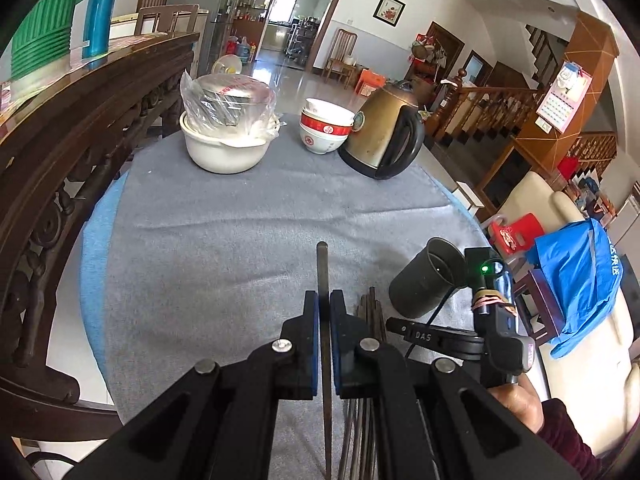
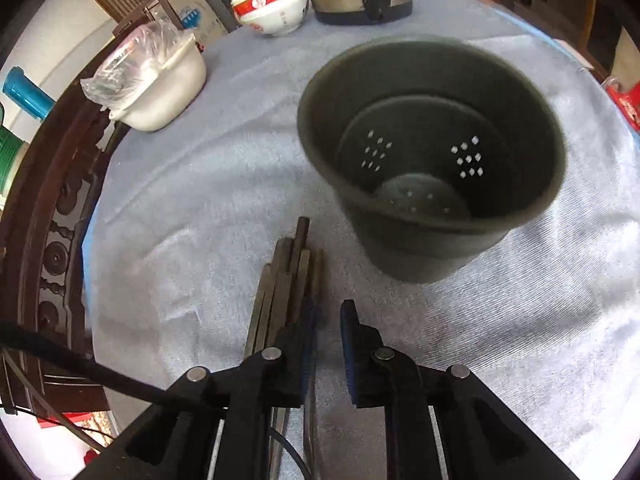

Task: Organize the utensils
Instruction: 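Close the left gripper on one chopstick while the right gripper reaches the bundle, then lift the chopstick with the left gripper while the right gripper grasps another chopstick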

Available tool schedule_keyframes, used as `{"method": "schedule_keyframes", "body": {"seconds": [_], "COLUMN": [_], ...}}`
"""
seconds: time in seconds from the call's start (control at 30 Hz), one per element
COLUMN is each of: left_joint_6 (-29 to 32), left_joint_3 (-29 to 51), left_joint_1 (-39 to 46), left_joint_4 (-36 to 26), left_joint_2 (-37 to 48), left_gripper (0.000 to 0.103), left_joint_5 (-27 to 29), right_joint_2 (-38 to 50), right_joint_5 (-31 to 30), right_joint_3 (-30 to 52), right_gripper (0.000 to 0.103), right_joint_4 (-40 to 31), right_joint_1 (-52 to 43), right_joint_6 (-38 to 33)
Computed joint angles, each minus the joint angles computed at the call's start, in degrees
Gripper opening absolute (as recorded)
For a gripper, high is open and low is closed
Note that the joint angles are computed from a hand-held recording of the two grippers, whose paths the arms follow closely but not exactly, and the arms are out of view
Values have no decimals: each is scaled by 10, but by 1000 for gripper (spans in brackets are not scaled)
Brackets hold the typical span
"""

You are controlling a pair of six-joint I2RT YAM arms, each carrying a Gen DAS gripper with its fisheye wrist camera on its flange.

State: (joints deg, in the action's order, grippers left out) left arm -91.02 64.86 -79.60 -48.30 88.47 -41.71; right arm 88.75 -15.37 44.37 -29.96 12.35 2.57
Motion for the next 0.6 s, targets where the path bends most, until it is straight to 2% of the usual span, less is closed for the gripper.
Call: {"method": "schedule_keyframes", "body": {"seconds": [0.13,0.4,0.5,0.6], "left_joint_6": [-2,-18,-24,-36], "left_joint_3": [1,15,24,42], "left_joint_1": [-5,-13,-17,-24], "left_joint_4": [-2,-29,-39,-61], "left_joint_2": [-1,1,6,14], "left_gripper": [5,5,5,5], "left_joint_5": [-3,-10,-11,-18], "right_joint_2": [18,41,46,14], "right_joint_5": [4,64,27,-10], "right_joint_3": [0,11,11,-18], "right_gripper": [16,15,8,8], "right_joint_4": [6,37,41,59], "right_joint_1": [16,72,54,32], "right_joint_6": [12,19,2,-13]}}
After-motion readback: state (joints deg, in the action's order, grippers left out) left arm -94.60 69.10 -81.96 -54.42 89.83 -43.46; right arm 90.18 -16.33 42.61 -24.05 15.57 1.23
